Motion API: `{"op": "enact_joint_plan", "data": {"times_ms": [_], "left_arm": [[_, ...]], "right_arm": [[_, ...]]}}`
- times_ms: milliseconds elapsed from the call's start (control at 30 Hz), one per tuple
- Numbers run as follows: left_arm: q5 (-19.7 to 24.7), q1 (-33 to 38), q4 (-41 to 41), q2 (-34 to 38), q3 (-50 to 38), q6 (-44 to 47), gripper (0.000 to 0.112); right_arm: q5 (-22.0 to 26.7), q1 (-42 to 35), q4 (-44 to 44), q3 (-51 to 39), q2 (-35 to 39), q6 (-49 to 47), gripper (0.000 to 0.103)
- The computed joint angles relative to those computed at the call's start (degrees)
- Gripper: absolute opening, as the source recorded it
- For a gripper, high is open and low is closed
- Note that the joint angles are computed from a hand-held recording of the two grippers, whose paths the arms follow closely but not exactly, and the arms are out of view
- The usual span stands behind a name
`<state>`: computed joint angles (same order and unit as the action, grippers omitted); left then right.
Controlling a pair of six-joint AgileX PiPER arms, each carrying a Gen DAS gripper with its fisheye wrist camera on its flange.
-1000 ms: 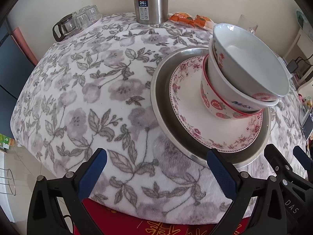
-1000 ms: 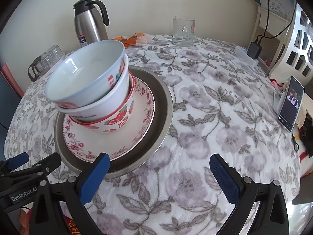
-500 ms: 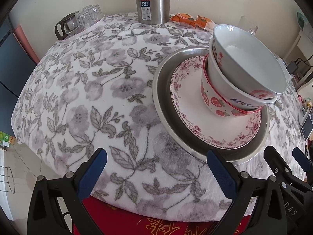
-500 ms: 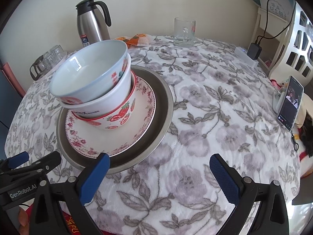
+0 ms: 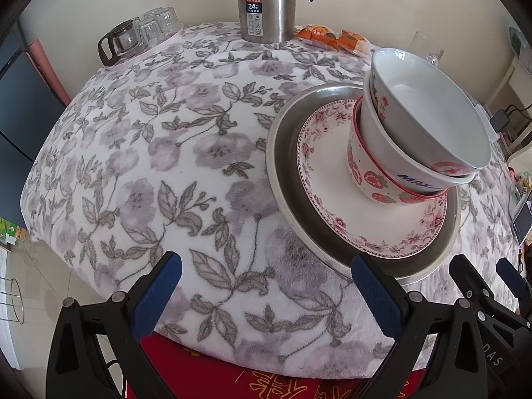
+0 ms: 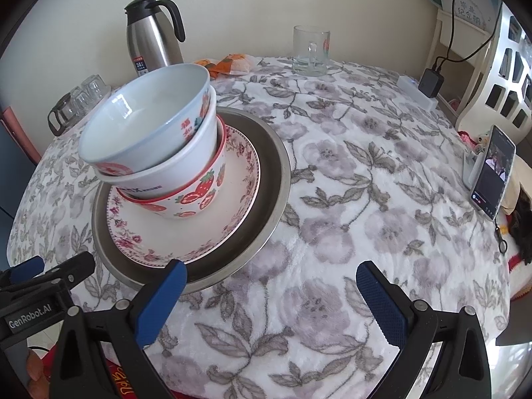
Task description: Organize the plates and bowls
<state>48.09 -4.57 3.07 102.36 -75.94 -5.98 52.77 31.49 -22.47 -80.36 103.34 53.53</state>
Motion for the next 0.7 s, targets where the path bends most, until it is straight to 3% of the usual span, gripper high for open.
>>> {"op": "enact_joint_plan", "data": {"times_ms": [700], "left_arm": [[-0.2, 0.1, -0.3, 0.2, 0.0, -0.6, 0.102]], "right_arm": [[0.5, -0.4, 0.4, 0.0, 0.3, 0.0, 0.103]]}}
